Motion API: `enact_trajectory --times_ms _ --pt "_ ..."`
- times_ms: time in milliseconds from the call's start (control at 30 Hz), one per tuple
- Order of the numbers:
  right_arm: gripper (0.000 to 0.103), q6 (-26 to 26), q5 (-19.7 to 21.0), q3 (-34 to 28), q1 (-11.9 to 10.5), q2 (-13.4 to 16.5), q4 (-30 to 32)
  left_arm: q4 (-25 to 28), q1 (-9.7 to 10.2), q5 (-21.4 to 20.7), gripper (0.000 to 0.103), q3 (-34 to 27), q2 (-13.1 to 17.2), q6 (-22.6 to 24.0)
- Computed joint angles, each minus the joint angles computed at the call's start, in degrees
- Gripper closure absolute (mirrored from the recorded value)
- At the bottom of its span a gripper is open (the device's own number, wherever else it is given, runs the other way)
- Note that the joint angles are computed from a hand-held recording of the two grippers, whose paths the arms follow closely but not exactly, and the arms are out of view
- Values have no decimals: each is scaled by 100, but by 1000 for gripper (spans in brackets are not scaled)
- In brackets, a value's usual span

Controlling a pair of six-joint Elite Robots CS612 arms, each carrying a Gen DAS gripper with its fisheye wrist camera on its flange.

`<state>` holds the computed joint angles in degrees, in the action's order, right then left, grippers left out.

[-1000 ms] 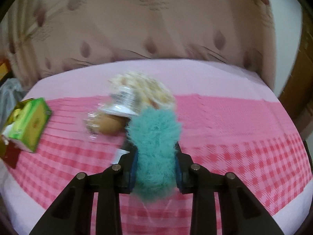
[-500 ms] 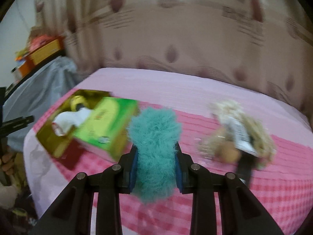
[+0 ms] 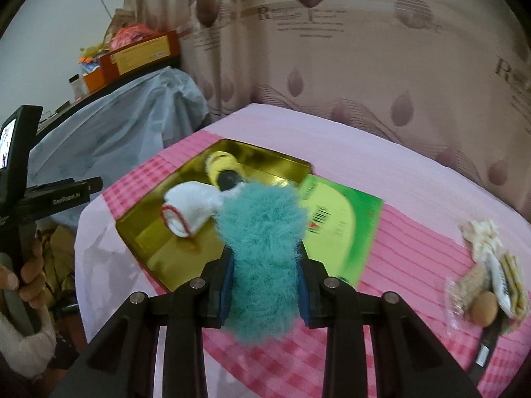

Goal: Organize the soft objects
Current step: 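Carry the teal scrunchie with the right gripper into the tin and release it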

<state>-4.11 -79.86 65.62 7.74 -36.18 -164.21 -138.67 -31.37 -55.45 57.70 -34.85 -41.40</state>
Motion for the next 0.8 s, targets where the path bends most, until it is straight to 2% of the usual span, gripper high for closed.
enact_trajectory --times_ms 367,567,800 --pt "74 -125 274 -672 192 390 515 -21 16 27 42 37 -23 -68" --pt "71 -201 218 -937 248 564 789 23 49 -45 42 60 -38 -227" --pt "65 -267 145 -1153 277 701 969 3 49 -97 42 46 -29 -187"
